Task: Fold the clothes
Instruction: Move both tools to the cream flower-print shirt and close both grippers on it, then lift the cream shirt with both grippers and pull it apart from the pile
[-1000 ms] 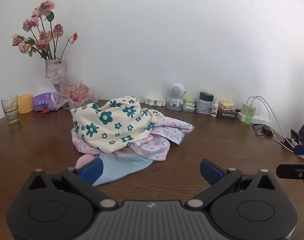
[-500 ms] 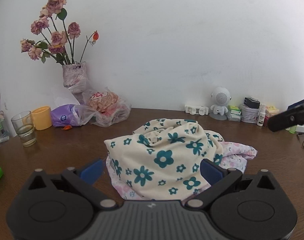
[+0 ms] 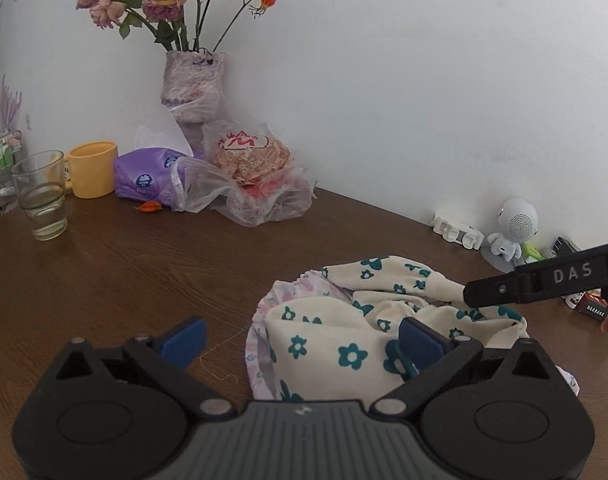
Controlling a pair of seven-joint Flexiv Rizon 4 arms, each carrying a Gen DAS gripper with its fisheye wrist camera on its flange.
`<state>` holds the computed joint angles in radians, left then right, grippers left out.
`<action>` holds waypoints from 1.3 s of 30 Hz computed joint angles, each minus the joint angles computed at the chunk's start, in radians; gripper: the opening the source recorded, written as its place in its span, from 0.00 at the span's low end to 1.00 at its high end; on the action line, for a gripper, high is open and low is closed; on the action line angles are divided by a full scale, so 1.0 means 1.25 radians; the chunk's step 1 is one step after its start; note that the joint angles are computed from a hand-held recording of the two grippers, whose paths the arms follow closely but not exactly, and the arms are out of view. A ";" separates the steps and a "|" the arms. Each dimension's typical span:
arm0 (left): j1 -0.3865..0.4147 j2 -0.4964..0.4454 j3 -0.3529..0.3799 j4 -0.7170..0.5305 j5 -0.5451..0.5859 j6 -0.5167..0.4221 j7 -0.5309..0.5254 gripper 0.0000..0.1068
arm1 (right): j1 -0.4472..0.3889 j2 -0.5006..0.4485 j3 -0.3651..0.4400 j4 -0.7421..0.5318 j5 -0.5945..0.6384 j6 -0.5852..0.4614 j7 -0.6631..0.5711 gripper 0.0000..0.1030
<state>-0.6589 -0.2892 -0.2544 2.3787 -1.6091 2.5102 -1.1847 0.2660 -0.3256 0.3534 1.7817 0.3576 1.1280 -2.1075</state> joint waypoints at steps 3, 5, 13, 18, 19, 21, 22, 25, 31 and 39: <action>0.021 0.002 -0.009 -0.022 -0.032 -0.074 0.046 0.69 | 0.014 -0.020 -0.005 -0.012 -0.019 -0.008 0.015 0.54; 0.028 0.002 -0.007 -0.015 -0.014 -0.108 0.031 0.50 | 0.008 -0.026 0.003 -0.017 -0.013 -0.017 0.011 0.33; 0.028 0.010 0.018 0.027 0.093 -0.121 -0.048 0.11 | 0.004 -0.006 0.023 0.019 -0.001 0.044 -0.052 0.09; 0.027 0.017 0.042 0.023 0.149 -0.069 -0.070 0.08 | -0.024 0.016 0.050 0.017 0.080 0.104 -0.066 0.07; 0.024 0.022 0.043 0.015 0.149 -0.047 -0.061 0.08 | -0.038 0.025 0.060 0.011 0.107 0.117 -0.082 0.06; 0.022 0.033 0.044 -0.002 0.157 -0.003 -0.045 0.08 | -0.070 0.047 0.080 -0.003 0.174 0.133 -0.126 0.06; 0.019 0.042 0.044 -0.008 0.170 0.020 -0.040 0.08 | -0.090 0.061 0.089 -0.012 0.216 0.135 -0.156 0.06; 0.006 0.068 0.039 -0.017 0.249 0.091 -0.029 0.08 | -0.179 0.128 0.108 -0.049 0.399 0.085 -0.294 0.05; -0.086 0.056 -0.021 -0.040 0.330 0.162 0.113 0.08 | -0.348 0.378 -0.017 0.045 0.737 -0.172 -0.579 0.05; -0.227 -0.104 -0.113 -0.104 0.176 0.019 0.206 0.08 | -0.413 0.494 -0.170 0.325 0.532 -0.285 -0.578 0.04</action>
<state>-0.9428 -0.4187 -0.3955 2.2490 -1.3896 2.5334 -0.9270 -0.2498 0.2922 0.1407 2.1882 1.0227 0.7720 -2.8306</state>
